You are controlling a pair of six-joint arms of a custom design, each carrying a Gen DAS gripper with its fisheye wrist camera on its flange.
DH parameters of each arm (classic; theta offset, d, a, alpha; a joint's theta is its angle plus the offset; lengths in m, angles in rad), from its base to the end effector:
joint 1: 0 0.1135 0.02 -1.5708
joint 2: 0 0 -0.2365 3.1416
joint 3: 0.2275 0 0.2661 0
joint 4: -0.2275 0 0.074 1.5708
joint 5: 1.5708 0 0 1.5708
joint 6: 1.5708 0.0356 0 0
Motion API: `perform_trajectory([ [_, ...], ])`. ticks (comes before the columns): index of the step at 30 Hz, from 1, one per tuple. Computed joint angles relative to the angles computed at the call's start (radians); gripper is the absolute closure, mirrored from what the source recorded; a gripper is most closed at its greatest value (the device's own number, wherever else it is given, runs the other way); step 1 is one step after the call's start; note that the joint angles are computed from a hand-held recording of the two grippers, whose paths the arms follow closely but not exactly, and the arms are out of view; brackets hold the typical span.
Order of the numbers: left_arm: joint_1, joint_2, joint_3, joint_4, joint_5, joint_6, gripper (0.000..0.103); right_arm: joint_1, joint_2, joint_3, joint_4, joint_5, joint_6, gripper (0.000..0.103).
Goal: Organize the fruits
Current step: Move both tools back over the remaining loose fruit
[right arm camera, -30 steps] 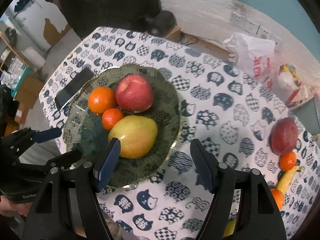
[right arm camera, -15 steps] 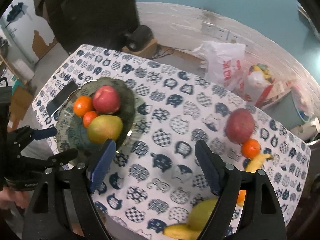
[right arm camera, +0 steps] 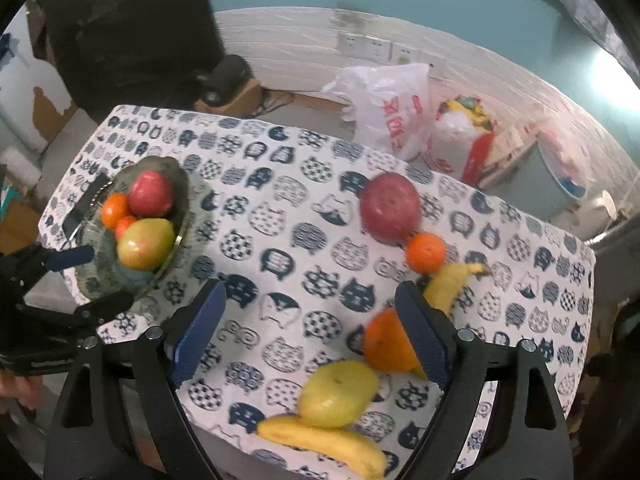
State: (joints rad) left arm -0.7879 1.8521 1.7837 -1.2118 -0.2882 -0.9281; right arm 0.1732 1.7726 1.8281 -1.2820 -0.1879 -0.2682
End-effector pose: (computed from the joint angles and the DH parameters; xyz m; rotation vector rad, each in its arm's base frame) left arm 0.2748 -0.2618 0.2793 -0.2495 2.7247 -0.0433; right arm 0.3532 0.0685 0.3169 -0.6529 2.7023 0.2387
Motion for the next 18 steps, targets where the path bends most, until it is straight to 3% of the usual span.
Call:
perform_trajectory([
  [6,-0.013,0.099,0.125,-0.033,-0.009,0.03,0.015,-0.069,0.003,-0.027,0.008,0.023,-0.028,0.017],
  [18,-0.009,0.262,0.307,-0.037,0.014,0.099,0.015,-0.15,0.099,-0.088,0.04,0.078,-0.029,0.016],
])
